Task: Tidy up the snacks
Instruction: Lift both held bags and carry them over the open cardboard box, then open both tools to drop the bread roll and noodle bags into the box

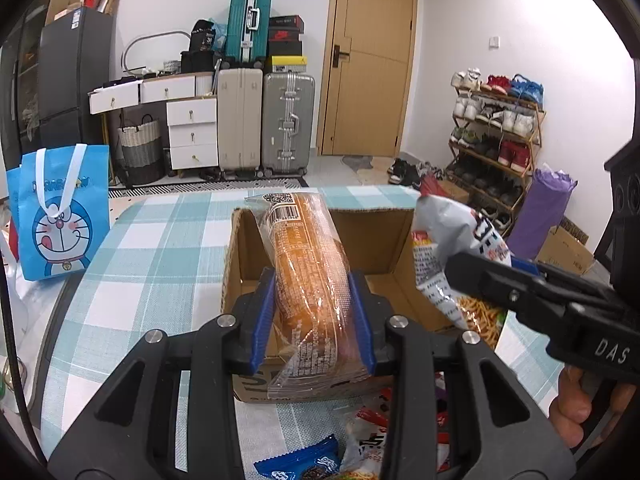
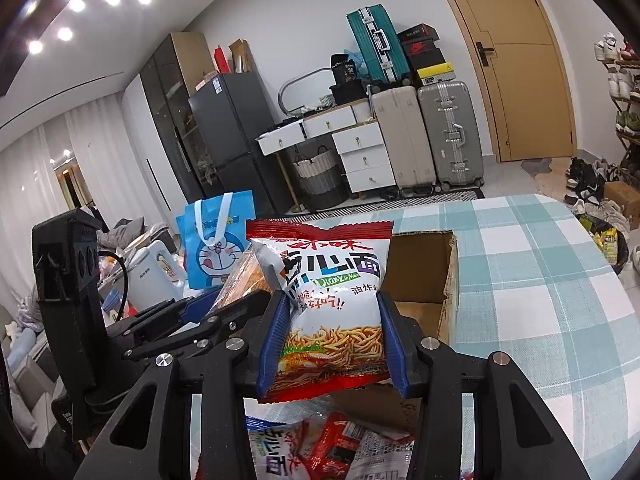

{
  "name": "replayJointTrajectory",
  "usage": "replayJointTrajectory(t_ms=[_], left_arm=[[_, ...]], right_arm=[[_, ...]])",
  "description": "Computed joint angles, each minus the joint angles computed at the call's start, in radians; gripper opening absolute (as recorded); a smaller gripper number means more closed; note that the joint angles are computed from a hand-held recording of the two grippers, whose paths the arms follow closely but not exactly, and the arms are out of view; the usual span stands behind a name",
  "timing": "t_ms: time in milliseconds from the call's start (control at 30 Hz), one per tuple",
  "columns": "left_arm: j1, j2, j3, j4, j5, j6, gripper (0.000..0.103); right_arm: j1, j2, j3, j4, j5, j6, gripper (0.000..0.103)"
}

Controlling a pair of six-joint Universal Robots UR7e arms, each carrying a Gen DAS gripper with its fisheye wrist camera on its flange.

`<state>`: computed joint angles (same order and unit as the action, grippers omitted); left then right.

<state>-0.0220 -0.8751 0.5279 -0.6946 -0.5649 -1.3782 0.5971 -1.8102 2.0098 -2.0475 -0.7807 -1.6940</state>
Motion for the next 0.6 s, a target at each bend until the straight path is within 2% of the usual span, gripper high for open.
replayJointTrajectory(t_ms=[133,300,600], left_arm=[[0.01,-0.037,0.075,-0.046,-0.014,0.017,0.032],[0.019,-0.029,0.072,-0.052,-0.048,0.028,0.032],[0.017,0.007,0.019,-0.017,-0.112,0.036,0.033]], right_arm=[[0.023,0.032,-0.005,-0.07,-0.025,0.051,0.045],[0.045,0.066,-0.01,-0.143,-0.053,0.093,0.045],[0.073,0.123,-0.082,-0.112,-0.094,0.147,0.045]])
